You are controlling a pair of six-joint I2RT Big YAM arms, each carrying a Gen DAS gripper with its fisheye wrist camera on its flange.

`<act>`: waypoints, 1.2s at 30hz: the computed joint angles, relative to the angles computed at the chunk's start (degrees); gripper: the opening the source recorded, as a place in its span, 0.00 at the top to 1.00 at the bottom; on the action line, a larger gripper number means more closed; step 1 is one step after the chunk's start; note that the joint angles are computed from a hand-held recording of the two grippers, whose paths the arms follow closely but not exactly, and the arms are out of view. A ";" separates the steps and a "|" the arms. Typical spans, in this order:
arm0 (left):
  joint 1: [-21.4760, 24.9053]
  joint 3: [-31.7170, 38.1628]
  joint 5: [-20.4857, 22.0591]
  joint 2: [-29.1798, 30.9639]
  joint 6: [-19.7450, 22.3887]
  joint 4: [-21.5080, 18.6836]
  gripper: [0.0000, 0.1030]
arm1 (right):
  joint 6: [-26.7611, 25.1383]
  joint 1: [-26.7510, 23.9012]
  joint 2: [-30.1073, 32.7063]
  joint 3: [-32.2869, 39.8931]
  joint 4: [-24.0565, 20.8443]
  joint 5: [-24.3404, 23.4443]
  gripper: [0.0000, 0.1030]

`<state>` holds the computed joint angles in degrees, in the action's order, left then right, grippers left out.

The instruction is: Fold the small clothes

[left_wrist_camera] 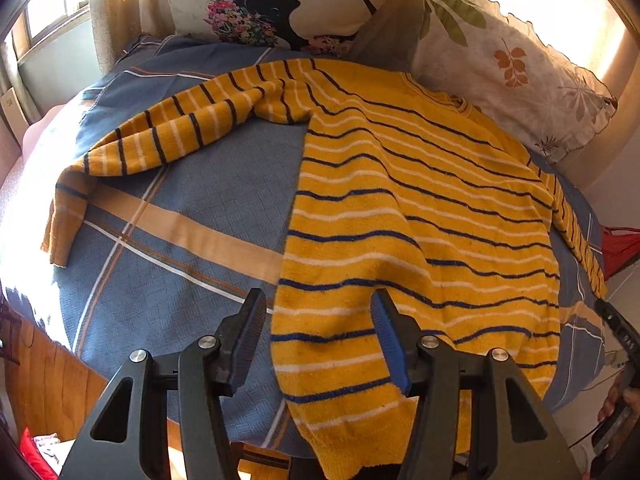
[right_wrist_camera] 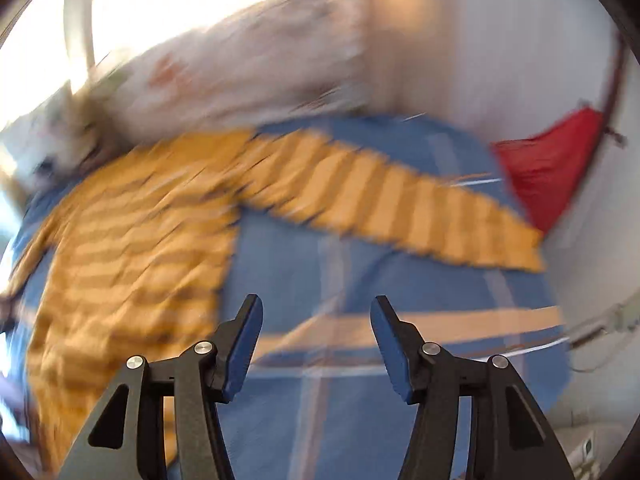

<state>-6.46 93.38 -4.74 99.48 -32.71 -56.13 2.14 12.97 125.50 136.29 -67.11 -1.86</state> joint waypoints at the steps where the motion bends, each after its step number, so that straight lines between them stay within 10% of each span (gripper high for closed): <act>1: -0.90 0.91 -0.52 0.57 -0.27 -0.89 0.48 | -0.90 1.33 -1.38 -3.64 1.40 -0.22 0.41; 20: -7.63 6.98 -5.78 3.51 2.62 -6.46 0.48 | -9.49 4.17 -13.73 -28.23 14.06 -5.79 0.38; 36: -9.96 6.04 -6.85 2.08 3.16 -6.20 0.47 | -11.08 3.69 -17.36 -33.17 17.25 -6.00 0.33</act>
